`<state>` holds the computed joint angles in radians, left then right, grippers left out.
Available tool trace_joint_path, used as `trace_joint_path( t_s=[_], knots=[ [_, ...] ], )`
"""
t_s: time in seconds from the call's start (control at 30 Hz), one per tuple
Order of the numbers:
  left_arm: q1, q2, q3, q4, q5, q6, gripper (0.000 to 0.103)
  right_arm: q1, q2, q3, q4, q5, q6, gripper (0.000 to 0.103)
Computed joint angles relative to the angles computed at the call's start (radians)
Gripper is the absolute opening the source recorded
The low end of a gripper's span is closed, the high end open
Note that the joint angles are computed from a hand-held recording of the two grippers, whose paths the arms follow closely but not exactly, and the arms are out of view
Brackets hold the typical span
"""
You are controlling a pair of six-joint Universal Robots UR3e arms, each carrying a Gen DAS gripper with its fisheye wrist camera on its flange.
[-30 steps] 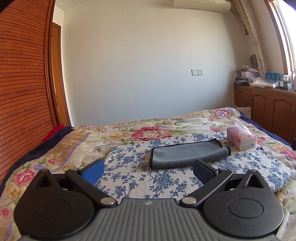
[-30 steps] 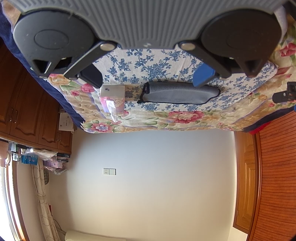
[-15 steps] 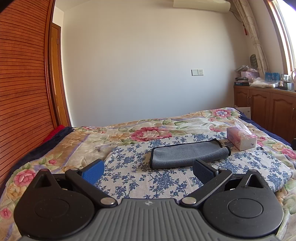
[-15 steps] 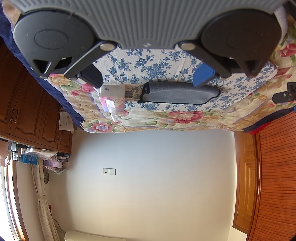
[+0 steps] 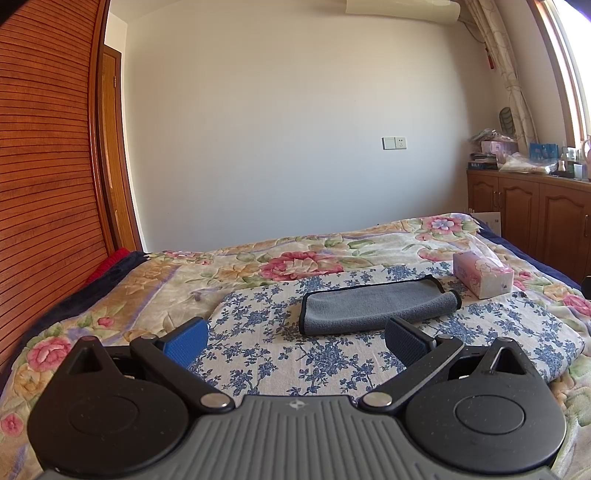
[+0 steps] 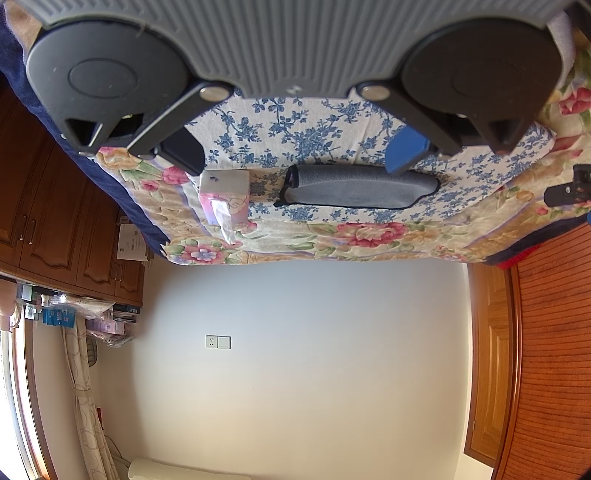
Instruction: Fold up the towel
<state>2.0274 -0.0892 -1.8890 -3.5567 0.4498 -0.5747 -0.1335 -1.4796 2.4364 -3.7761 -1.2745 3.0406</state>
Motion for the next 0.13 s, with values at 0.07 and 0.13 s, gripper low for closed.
trace_joint_path(
  t_s=[0.07,0.13],
  knots=[
    [0.0,0.0,0.0,-0.001,0.0,0.0,0.103,0.001,0.001,0.0,-0.001,-0.002,0.001,0.103],
    [0.004,-0.003,0.001,-0.002,0.003,0.005,0.103,0.001,0.0,0.0,0.0,-0.002,0.0,0.103]
  ],
)
